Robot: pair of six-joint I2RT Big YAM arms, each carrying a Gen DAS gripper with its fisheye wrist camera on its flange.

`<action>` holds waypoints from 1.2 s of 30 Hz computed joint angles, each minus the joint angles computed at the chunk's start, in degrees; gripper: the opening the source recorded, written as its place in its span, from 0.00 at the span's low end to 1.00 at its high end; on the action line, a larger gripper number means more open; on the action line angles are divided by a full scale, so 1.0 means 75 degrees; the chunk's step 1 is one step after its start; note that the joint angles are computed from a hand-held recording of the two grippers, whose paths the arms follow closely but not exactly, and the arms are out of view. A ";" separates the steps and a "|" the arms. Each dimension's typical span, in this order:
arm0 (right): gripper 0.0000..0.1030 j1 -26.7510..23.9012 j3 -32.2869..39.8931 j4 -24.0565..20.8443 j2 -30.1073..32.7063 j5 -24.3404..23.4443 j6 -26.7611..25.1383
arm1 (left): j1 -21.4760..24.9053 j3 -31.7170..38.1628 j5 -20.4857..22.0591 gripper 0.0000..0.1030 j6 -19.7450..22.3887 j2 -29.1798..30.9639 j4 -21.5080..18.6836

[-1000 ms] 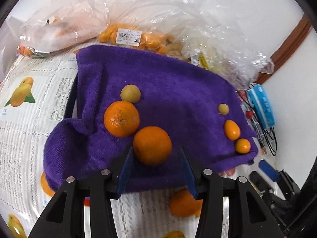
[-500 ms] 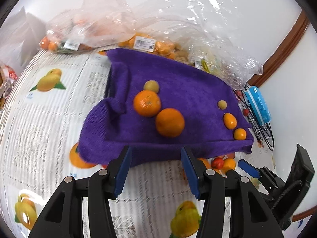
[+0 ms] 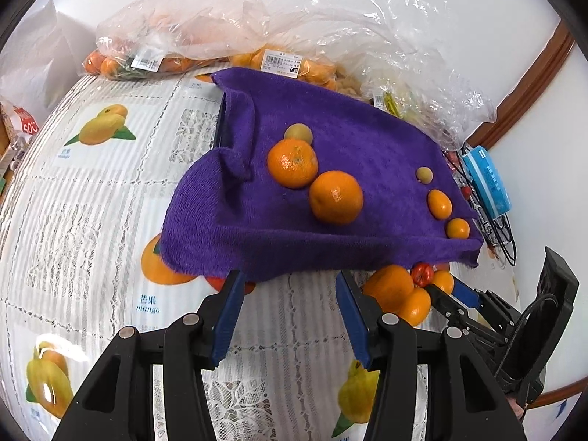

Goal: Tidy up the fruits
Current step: 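Grasp an orange from the row with the right tool while the left tool grasps a large orange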

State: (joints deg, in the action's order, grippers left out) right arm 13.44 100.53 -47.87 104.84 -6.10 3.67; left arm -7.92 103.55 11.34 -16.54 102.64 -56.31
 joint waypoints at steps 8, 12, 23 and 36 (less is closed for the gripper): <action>0.33 -0.0011 -0.0177 0.0102 -0.0167 -0.0126 0.0011 | -0.0112 -0.0345 -0.0006 0.48 0.0055 -0.0322 0.0094; 0.33 -0.0052 -0.0423 0.0261 -0.0432 -0.0081 0.0096 | -0.0248 -0.0492 -0.0048 0.48 0.0170 -0.0487 0.0116; 0.33 -0.0311 -0.1286 0.0625 -0.1339 0.0118 0.0124 | -0.0576 -0.0695 -0.0116 0.48 0.0021 -0.0723 0.0256; 0.33 -0.0707 -0.2247 0.0999 -0.2114 0.0508 0.0422 | -0.0971 0.0040 -0.0353 0.47 0.0404 -0.0027 0.0052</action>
State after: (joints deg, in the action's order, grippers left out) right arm 8.14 83.68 -40.38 88.98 -2.29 6.83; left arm -15.21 103.85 8.69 -13.51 102.44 -55.93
